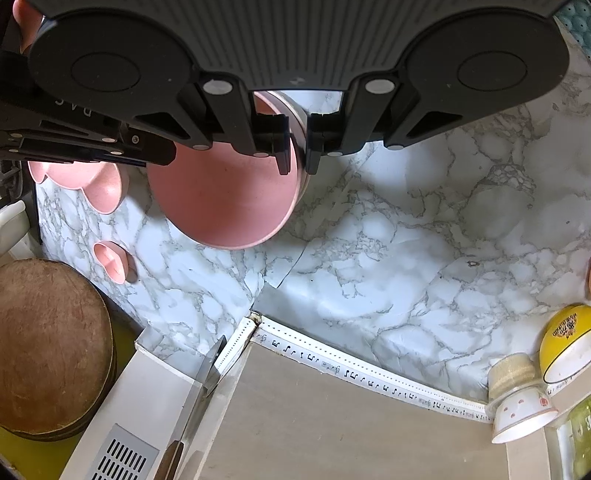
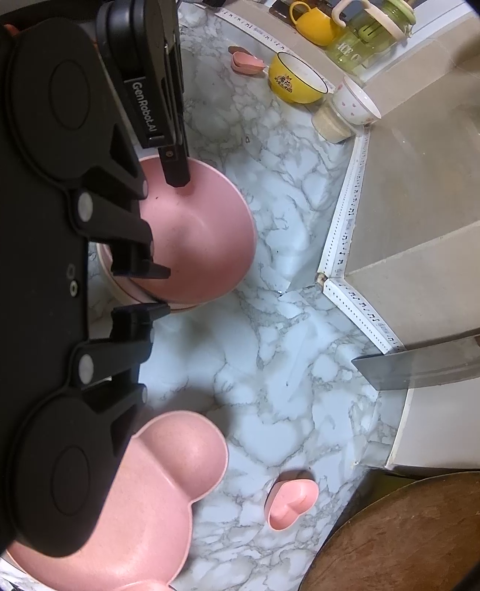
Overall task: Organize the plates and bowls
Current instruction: 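Lower the pink bowl into the cream bowl and open both grippers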
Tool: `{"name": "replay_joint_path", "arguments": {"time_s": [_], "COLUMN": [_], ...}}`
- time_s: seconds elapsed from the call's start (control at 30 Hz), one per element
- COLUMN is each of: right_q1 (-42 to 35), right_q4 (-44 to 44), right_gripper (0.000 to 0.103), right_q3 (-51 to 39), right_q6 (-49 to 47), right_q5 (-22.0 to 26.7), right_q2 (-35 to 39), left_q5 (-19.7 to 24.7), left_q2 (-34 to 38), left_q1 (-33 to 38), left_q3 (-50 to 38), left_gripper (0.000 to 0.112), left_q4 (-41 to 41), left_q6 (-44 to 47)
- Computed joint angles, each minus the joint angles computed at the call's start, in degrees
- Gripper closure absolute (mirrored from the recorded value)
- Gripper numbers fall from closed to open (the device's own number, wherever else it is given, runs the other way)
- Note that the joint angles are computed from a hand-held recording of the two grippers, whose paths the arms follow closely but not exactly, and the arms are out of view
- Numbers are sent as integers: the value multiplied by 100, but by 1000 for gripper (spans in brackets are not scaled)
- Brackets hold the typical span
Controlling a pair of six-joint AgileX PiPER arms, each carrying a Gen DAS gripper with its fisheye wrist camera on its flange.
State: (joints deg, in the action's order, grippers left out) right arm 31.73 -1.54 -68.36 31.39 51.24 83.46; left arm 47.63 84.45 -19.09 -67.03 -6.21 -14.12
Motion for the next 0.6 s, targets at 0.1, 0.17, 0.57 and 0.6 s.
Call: {"name": "replay_joint_path", "arguments": {"time_s": [0.1,0.17,0.57,0.6], "right_q1": [-39,-42,-48,-52], "right_q4": [109,118,85,93], "right_gripper": [84,82,70,66], "right_q3": [-9,4,49,55], "right_q6": [-84,-69,-55,-52], "right_q5": [16,12,5,3], "right_q2": [-7,-33,-105,-119], "left_q5": [22,44,-67,-95], "left_q2": [-9,-34,-180,-201], "left_q1": [37,31,126,161], "left_q3": [14,24,134,155], "left_gripper": [105,105,103,102], "left_q4": [-99,-90,-344,-421], "left_q6": [103,130,531,613]}}
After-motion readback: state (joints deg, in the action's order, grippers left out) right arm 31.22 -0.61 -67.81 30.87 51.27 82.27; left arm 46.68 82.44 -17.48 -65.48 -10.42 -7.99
